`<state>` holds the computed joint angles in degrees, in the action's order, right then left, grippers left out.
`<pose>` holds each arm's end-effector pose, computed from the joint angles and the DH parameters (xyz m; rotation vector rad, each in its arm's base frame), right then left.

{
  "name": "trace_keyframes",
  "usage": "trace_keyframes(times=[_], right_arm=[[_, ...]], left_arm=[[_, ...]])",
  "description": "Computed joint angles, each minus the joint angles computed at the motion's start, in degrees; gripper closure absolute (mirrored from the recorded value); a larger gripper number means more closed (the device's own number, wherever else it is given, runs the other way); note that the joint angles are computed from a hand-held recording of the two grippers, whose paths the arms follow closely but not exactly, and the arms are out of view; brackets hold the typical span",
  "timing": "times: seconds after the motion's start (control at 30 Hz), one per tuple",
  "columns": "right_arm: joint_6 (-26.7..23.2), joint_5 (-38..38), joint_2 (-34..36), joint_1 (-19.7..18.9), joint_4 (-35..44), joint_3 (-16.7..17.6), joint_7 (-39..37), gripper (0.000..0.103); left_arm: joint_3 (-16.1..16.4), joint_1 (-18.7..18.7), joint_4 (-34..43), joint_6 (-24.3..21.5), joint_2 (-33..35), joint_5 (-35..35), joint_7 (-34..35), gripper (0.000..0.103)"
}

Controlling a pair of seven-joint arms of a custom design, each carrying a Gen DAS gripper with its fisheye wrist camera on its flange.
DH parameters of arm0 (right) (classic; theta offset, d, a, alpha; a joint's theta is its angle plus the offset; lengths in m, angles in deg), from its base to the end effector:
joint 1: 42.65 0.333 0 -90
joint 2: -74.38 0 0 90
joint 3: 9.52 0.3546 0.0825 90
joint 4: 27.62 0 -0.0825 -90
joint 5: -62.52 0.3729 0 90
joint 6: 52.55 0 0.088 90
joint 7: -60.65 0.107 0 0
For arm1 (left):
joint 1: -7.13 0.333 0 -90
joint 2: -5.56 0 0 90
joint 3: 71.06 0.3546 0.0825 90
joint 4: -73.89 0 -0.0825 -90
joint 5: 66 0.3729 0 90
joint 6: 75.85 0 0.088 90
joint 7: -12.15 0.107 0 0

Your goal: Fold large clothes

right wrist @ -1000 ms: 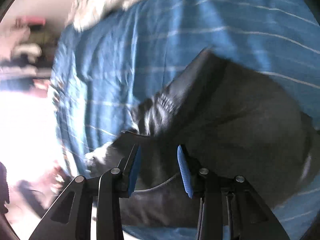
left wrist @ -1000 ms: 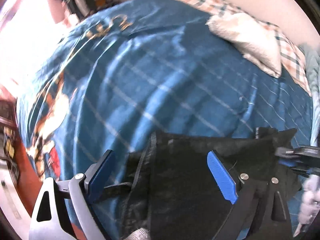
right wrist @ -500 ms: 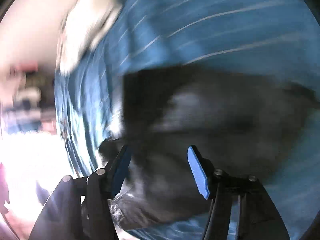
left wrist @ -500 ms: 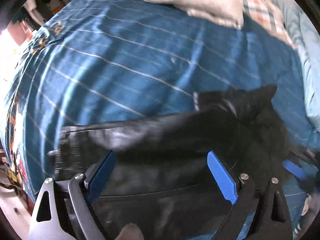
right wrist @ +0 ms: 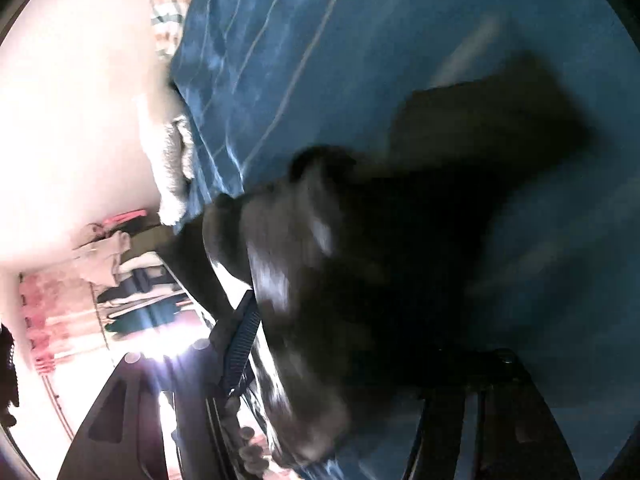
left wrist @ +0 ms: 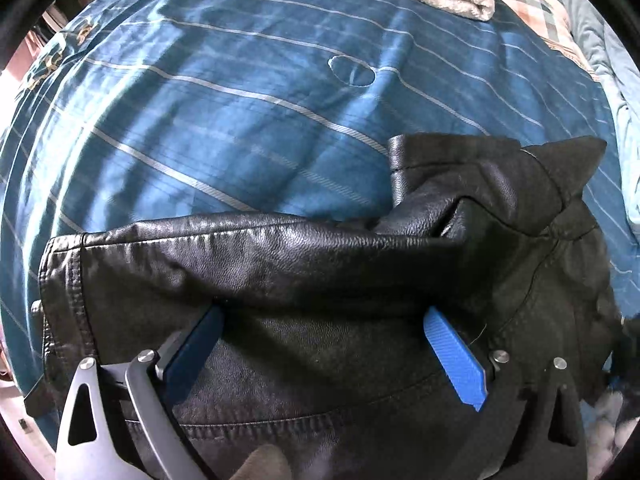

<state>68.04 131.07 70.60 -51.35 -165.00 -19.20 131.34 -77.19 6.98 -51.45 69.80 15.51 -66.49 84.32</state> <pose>0.4581 -0.1063 0.3926 -0.8888 2.0984 0.7358 0.5660 -0.0605 0.3722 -2.3740 1.9184 -0.2531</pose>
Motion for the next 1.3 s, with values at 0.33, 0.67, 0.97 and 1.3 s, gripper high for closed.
trace_keyframes(times=[0.33, 0.67, 0.97, 1.3], right_arm=[[1.1, 8.74, -5.57, 1.47, -1.28, 0.67, -1.28, 0.087], [2.12, 6.7, -2.52, 4.74, 3.43, -0.03, -3.52, 0.059], [-0.01, 9.6, 2.63, 1.7, 4.92, 2.38, -3.44, 0.086], [9.95, 1.76, -4.19, 9.09, 14.17, 4.71, 4.92, 0.088]], left_arm=[[0.1, 1.15, 3.58, -2.64, 3.06, -1.79, 3.39, 0.0], [-0.58, 0.72, 8.75, -2.45, 7.19, -1.03, 8.69, 0.0], [0.17, -0.34, 9.19, -3.14, 7.14, 0.11, 6.86, 0.0], [-3.63, -0.85, 24.28, -4.91, 17.38, -8.1, 11.25, 0.0]])
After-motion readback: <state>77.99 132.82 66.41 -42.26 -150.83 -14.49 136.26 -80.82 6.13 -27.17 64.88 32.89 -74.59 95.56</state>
